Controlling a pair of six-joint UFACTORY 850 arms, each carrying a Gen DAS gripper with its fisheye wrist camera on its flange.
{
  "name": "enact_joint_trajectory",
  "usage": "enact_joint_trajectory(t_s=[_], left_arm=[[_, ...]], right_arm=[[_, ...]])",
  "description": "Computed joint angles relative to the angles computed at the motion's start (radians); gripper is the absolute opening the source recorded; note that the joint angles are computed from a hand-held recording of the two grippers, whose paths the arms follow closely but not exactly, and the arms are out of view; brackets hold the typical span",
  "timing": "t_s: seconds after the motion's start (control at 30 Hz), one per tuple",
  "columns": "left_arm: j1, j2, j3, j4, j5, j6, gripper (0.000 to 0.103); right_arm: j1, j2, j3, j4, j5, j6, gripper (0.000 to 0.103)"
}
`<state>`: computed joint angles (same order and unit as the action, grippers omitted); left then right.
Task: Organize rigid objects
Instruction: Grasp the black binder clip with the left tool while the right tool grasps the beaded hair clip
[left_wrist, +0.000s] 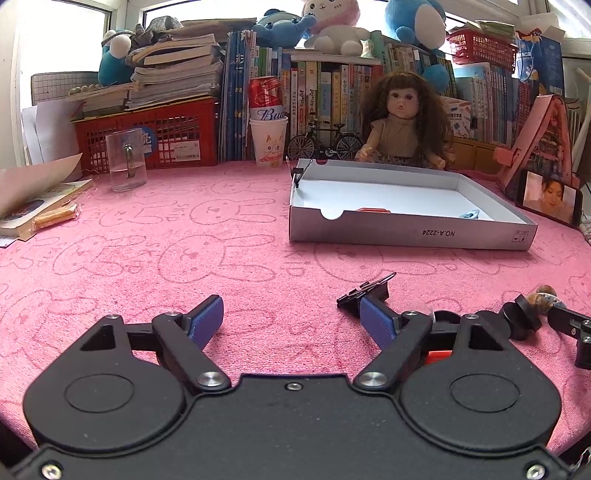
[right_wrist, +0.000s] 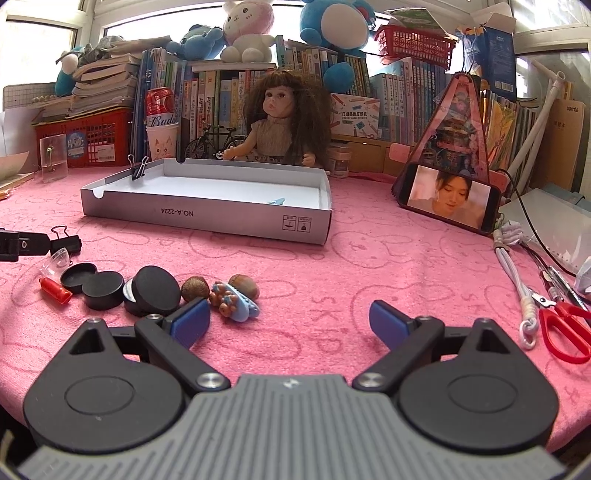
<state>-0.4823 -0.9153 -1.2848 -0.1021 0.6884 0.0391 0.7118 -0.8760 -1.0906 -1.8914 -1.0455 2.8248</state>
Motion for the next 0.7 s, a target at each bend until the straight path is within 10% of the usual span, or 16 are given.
enact_joint_trajectory(t_s=[0.7], left_arm=[[-0.017, -0.05, -0.131, -0.233, -0.129, 0.169, 0.084]], right_arm=[[-0.037, -0.003, -0.036, 0.106, 0.022, -0.072, 0.097]])
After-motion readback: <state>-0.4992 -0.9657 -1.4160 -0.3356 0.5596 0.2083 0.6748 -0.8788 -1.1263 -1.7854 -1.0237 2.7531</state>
